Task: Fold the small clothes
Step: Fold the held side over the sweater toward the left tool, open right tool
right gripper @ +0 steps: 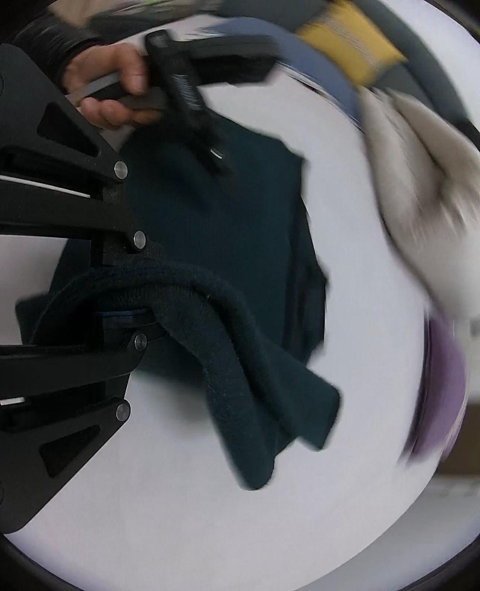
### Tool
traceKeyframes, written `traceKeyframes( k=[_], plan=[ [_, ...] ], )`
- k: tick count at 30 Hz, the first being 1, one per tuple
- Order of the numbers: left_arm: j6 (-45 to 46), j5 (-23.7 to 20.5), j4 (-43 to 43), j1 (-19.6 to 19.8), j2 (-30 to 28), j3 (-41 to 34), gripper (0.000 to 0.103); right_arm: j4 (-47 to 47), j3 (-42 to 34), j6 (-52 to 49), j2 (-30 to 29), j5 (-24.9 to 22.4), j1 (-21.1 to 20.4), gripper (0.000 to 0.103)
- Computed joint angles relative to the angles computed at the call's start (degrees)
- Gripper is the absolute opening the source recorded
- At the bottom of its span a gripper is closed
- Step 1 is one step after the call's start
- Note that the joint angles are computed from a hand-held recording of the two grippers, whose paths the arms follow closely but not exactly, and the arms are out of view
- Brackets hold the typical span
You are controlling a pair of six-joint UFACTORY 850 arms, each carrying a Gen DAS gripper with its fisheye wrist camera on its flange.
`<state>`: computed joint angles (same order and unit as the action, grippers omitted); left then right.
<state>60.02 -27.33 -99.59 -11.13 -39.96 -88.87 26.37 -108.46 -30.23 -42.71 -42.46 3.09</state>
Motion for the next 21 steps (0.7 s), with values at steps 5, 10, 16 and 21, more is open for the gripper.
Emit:
traceKeyframes(
  k=[5, 10, 16, 21],
  plan=[
    [-0.5, -4.4, -0.7, 2.0, 0.6, 1.8, 0.076, -9.7, -2.3, 4.1, -3.1, -0.3, 5.1, 0.012],
    [-3.7, -6.6, 2.4, 1.9, -0.8, -0.1, 0.084, -9.0, 1.8, 3.1, -1.1, 3.3, 5.1, 0.024],
    [-12.0, -7.0, 12.7, 1.2, -2.6, -4.3, 0.091, 3.6, 9.6, -8.4, 3.9, 4.8, 2.8, 0.056],
    [-15.3, -7.0, 14.3, 0.7, -3.4, -5.8, 0.094, 14.9, 20.4, -23.3, 11.6, 7.3, 0.6, 0.066]
  ],
)
